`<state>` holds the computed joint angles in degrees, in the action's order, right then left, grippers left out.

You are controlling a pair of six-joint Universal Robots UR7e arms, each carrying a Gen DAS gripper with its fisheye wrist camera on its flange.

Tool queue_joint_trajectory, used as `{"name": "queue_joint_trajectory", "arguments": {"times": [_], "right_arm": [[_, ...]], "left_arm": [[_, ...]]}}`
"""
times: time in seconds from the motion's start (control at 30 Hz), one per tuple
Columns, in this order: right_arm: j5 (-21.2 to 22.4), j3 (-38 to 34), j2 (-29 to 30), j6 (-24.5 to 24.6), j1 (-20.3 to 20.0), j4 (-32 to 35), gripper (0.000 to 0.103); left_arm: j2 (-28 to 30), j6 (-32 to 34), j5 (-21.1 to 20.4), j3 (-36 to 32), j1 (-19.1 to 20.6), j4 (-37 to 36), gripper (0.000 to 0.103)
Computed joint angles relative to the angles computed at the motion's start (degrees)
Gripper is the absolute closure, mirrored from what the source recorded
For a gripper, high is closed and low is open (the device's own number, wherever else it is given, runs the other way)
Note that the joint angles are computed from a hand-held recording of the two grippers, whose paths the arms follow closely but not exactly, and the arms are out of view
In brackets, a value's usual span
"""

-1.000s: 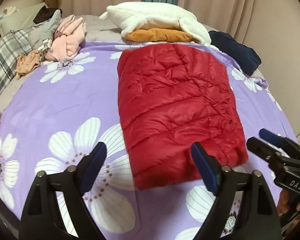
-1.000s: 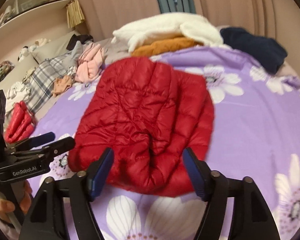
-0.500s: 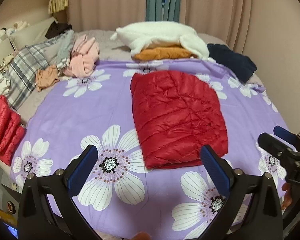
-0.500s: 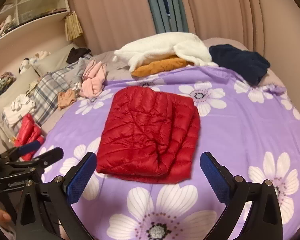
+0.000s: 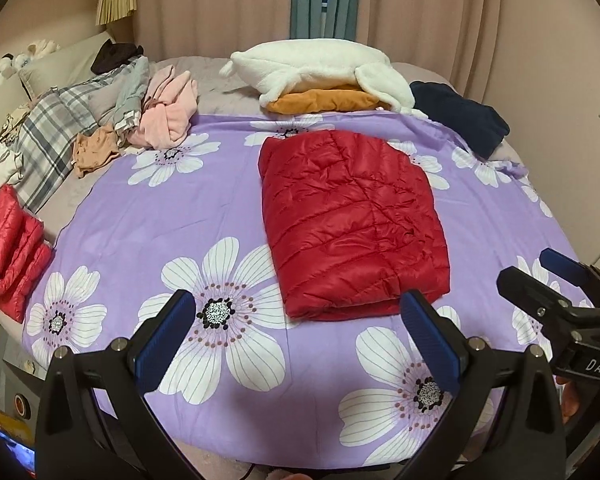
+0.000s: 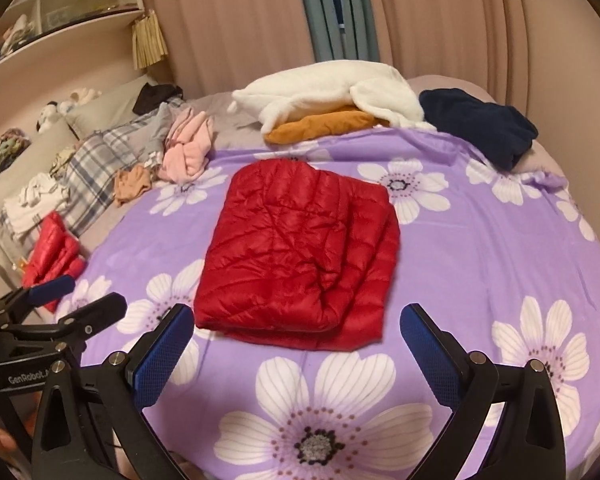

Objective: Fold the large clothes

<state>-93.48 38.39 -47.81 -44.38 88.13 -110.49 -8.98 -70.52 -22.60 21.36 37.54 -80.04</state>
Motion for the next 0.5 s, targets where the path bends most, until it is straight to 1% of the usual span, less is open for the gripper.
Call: {"name": "queue_joint_trajectory", "arguments": {"times": [0.1,0.3,0.5], "right_arm": [[-0.1,0.1,0.0,0.0,0.0,-0.1,0.001],[0.0,0.2,0.0,0.2,0.0,0.0,0.001],[0.0,0.7,-0.1,0.2,0.0,-0.2,0.001]], "left_arm": [[0.7,-0.6,0.0,-1.4,-0.1,1.5,0.000],[0.9,-0.8,0.1,-1.6,-0.1,1.5,0.000],[1.2,-1.8,0.0,-2.4,-0.1,2.9,0.000]]}}
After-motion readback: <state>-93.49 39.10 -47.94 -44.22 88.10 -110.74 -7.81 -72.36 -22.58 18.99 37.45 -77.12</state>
